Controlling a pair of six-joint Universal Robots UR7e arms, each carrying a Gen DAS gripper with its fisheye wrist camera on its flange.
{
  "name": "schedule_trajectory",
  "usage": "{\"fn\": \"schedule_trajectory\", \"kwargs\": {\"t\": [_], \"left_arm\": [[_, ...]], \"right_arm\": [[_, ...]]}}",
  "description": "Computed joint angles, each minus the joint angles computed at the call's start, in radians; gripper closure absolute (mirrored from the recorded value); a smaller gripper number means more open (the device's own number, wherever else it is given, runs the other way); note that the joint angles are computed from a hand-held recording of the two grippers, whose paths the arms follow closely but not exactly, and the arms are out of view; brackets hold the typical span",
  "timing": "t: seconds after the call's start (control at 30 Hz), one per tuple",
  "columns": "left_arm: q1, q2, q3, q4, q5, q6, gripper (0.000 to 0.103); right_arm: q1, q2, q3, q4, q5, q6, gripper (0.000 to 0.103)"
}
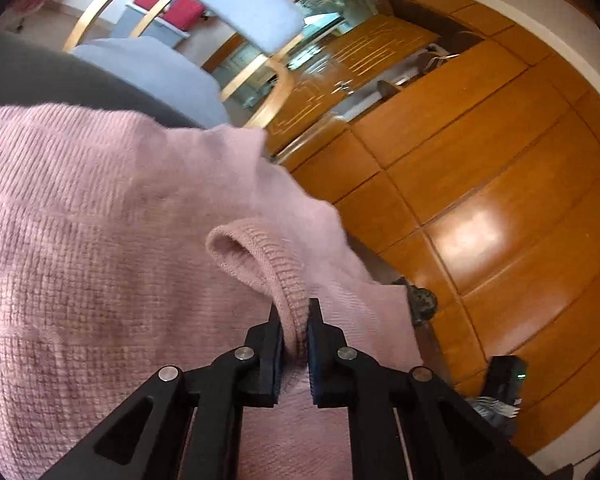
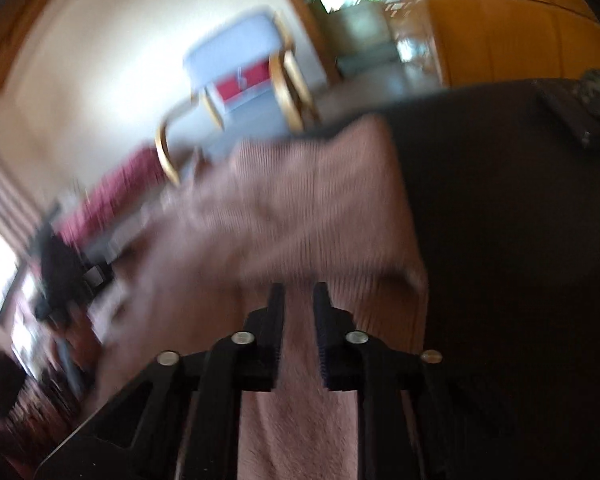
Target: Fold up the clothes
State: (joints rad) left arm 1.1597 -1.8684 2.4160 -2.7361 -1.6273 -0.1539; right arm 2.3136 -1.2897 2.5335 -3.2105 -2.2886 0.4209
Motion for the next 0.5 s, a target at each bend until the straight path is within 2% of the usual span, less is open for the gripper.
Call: {"fn": "schedule_trajectory", "kwargs": {"t": [0.07, 0.1, 0.17, 0.23, 0.27, 0.4, 0.5], "left_arm": [[0.003, 0.000, 0.001, -0.017, -0.007, 0.007, 0.095], [0.000, -0.002, 0.002, -0.023, 0.004, 0.005, 0.095], [-0.004, 0.010, -0.009, 0.006, 0.053, -0.021, 0.095], [0.002, 0.023, -0.023, 0.051, 0.092, -0.048, 0.095], [0.009, 0.029, -0.029, 0.065, 0.101, -0.061, 0.095], [0.010, 0.037, -0.033, 0.069, 0.124, -0.081, 0.096], [-0.004, 0.031, -0.023, 0.048, 0.137, -0.067, 0.096]], "right_arm": [[-0.006, 0.008, -0.009, 0.059, -0.048, 0.023, 0.092], [-0.017, 0.018, -0.010, 0.042, -0.053, 0.027, 0.092], [-0.018, 0.025, -0.018, 0.026, -0.097, 0.061, 0.093], [-0.012, 0.035, -0.026, 0.040, -0.179, 0.118, 0.094], [-0.018, 0.033, -0.022, 0.044, -0.193, 0.145, 0.100], [-0.029, 0.008, 0.008, 0.025, -0.198, 0.214, 0.103], [0.001, -0.031, -0.024, 0.188, -0.163, 0.240, 0.098]]}}
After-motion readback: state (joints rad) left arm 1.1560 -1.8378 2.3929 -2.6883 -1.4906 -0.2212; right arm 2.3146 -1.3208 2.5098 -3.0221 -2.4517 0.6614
